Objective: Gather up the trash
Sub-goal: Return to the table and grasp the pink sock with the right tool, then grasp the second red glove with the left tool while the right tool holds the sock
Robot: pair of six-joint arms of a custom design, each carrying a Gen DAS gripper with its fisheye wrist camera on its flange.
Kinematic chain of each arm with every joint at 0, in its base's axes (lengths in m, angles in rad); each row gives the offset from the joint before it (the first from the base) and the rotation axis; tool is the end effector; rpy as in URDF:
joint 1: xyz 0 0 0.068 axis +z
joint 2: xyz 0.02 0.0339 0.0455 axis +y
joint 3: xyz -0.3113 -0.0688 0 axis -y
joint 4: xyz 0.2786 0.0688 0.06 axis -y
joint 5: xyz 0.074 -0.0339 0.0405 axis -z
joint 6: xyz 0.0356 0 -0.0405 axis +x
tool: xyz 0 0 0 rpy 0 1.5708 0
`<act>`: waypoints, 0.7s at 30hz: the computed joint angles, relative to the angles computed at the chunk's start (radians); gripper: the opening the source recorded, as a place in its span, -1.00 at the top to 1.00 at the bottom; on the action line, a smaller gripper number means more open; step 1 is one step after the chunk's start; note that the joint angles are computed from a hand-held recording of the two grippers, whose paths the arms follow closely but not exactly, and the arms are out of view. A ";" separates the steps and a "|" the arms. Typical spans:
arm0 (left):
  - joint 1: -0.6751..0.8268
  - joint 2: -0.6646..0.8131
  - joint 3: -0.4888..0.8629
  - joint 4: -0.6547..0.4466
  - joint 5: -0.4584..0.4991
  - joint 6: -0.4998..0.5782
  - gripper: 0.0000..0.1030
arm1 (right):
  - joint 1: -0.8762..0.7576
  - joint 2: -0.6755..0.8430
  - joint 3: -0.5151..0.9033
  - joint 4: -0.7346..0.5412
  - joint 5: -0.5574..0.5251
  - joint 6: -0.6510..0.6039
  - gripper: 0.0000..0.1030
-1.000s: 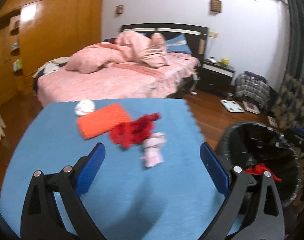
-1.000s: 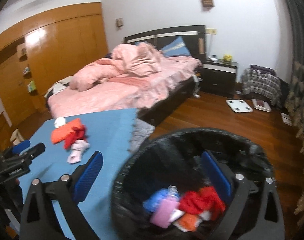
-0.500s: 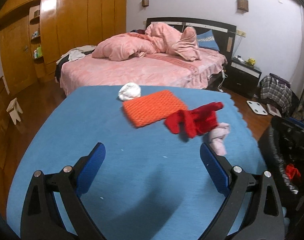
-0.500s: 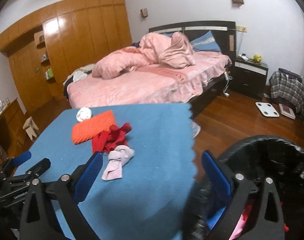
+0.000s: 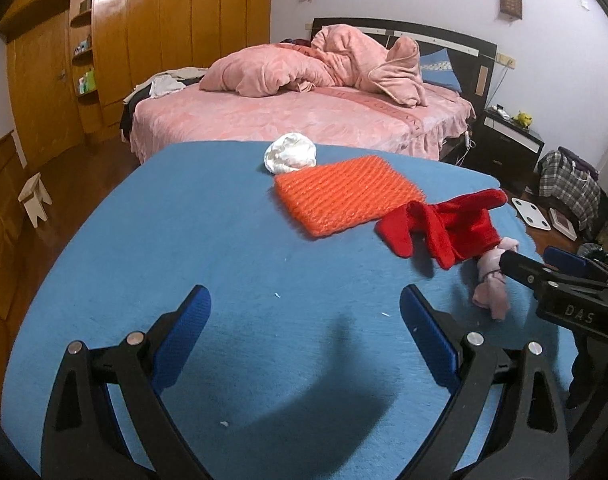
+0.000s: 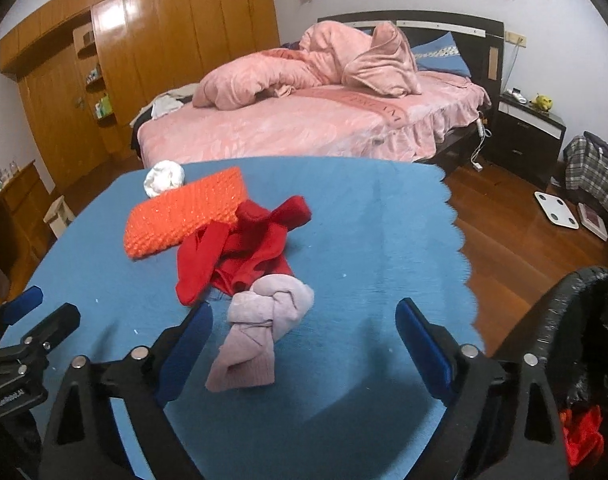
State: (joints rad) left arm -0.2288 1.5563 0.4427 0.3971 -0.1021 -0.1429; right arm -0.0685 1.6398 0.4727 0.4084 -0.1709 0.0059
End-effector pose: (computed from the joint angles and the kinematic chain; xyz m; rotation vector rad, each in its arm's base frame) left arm 0.2685 -0.0588 0.1294 0.0450 2.2835 -0.0774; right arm 0.2850 -0.0135 0.1164 0.0009 2.3217 0.1674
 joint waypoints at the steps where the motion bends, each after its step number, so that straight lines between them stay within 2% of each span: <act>1: -0.001 0.008 0.002 0.003 -0.001 -0.001 -0.81 | 0.002 0.017 0.010 -0.003 -0.002 -0.002 -0.66; 8: 0.005 0.040 0.013 0.001 0.005 -0.013 -0.81 | 0.021 0.075 0.065 -0.072 -0.034 -0.027 -0.21; 10: 0.004 0.045 0.018 -0.006 0.004 -0.013 -0.81 | 0.032 0.080 0.071 -0.085 -0.046 -0.043 0.06; 11: 0.002 0.047 0.020 -0.009 0.003 -0.012 -0.81 | 0.039 0.080 0.067 -0.082 -0.050 -0.049 0.13; 15: -0.002 0.056 0.027 -0.014 0.002 -0.009 -0.81 | 0.029 0.077 0.064 -0.083 -0.081 -0.044 0.22; 21: -0.006 0.058 0.037 -0.014 0.007 -0.015 -0.81 | -0.024 0.017 0.032 -0.086 -0.108 -0.036 0.23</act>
